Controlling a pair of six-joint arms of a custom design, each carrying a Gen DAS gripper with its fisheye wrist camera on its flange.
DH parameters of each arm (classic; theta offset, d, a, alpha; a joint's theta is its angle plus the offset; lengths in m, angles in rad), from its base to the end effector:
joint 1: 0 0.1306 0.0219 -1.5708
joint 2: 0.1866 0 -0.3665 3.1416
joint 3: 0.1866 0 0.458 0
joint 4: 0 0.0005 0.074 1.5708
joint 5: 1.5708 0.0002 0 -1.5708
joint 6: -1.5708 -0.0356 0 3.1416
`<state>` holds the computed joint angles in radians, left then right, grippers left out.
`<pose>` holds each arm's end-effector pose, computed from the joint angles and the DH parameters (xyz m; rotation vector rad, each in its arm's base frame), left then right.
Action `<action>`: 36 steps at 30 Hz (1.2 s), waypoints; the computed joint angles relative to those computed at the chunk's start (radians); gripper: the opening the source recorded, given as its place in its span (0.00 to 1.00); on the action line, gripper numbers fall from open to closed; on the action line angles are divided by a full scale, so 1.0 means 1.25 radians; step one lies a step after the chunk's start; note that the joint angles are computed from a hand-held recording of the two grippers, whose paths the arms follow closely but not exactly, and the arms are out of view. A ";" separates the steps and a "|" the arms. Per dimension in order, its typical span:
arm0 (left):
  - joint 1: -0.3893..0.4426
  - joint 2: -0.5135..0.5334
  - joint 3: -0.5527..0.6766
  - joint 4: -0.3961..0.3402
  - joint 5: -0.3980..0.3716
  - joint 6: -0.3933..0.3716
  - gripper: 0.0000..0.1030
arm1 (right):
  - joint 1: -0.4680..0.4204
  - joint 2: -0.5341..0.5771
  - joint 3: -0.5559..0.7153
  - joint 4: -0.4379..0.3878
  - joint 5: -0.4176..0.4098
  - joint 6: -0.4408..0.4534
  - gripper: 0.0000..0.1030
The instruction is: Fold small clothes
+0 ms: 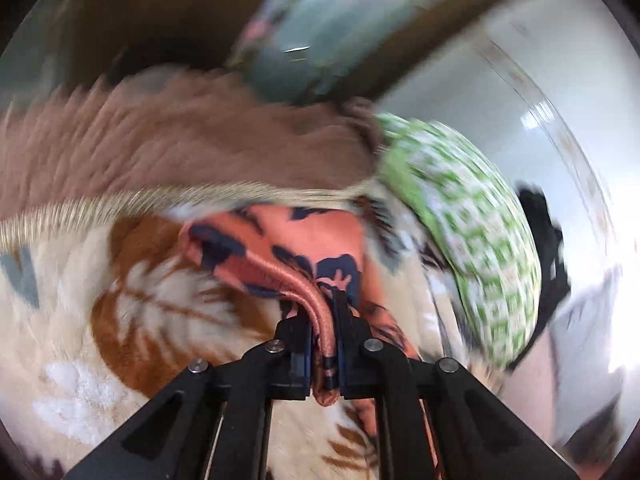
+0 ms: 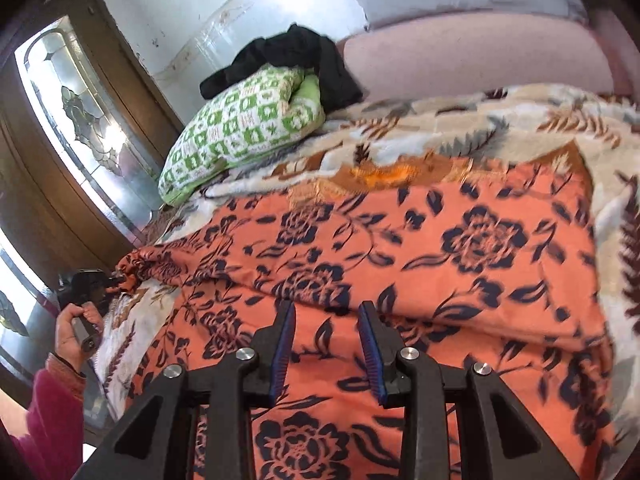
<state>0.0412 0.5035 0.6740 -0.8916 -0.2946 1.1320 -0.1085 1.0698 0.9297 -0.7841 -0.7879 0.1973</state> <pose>0.2710 0.0210 0.3701 -1.3780 1.7991 -0.2438 0.4218 -0.0211 0.3360 -0.4171 2.2567 0.8178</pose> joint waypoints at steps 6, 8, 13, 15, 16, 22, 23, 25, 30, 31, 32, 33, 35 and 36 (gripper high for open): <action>-0.122 0.178 0.292 -0.087 -0.057 -0.202 0.08 | -0.035 0.015 0.023 0.023 -0.031 -0.060 0.35; -0.195 0.250 0.413 -0.138 -0.083 -0.257 0.08 | -0.046 0.018 0.029 0.034 -0.035 -0.079 0.35; -0.372 0.467 0.706 -0.226 -0.066 -0.345 0.08 | -0.084 0.044 0.055 0.057 -0.062 -0.152 0.35; -0.428 0.571 0.815 -0.247 -0.021 -0.359 0.08 | -0.103 0.054 0.062 0.086 -0.064 -0.193 0.35; -0.449 0.618 0.860 -0.254 0.011 -0.365 0.08 | -0.114 0.063 0.069 0.095 -0.068 -0.215 0.35; -0.547 0.837 1.053 -0.311 0.176 -0.421 0.15 | -0.193 0.175 0.156 0.067 -0.136 -0.324 0.72; -0.554 0.841 1.049 -0.298 0.179 -0.434 0.22 | -0.209 0.191 0.164 0.083 -0.157 -0.358 0.74; -0.563 0.825 1.022 -0.262 0.172 -0.438 0.45 | -0.232 0.216 0.182 0.099 -0.186 -0.395 0.73; -0.551 0.742 0.892 -0.195 0.053 -0.397 0.59 | -0.253 0.265 0.223 0.095 -0.209 -0.409 0.73; -0.545 0.727 0.861 -0.197 0.021 -0.382 0.59 | -0.254 0.282 0.236 0.073 -0.222 -0.404 0.73; -0.538 0.713 0.833 -0.211 -0.013 -0.359 0.59 | -0.254 0.299 0.252 0.046 -0.232 -0.394 0.73; -0.530 0.692 0.789 -0.220 -0.047 -0.336 0.59 | -0.251 0.317 0.266 0.013 -0.242 -0.376 0.73; -0.507 0.634 0.677 -0.210 -0.079 -0.271 0.59 | -0.242 0.344 0.285 -0.040 -0.265 -0.342 0.73; -0.496 0.612 0.632 -0.207 -0.082 -0.241 0.59 | -0.235 0.355 0.291 -0.063 -0.276 -0.326 0.73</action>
<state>-0.5791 1.2679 1.4643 -1.1508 -0.3965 0.8307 -0.4018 1.5135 1.2934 -0.8625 -1.1324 -0.2103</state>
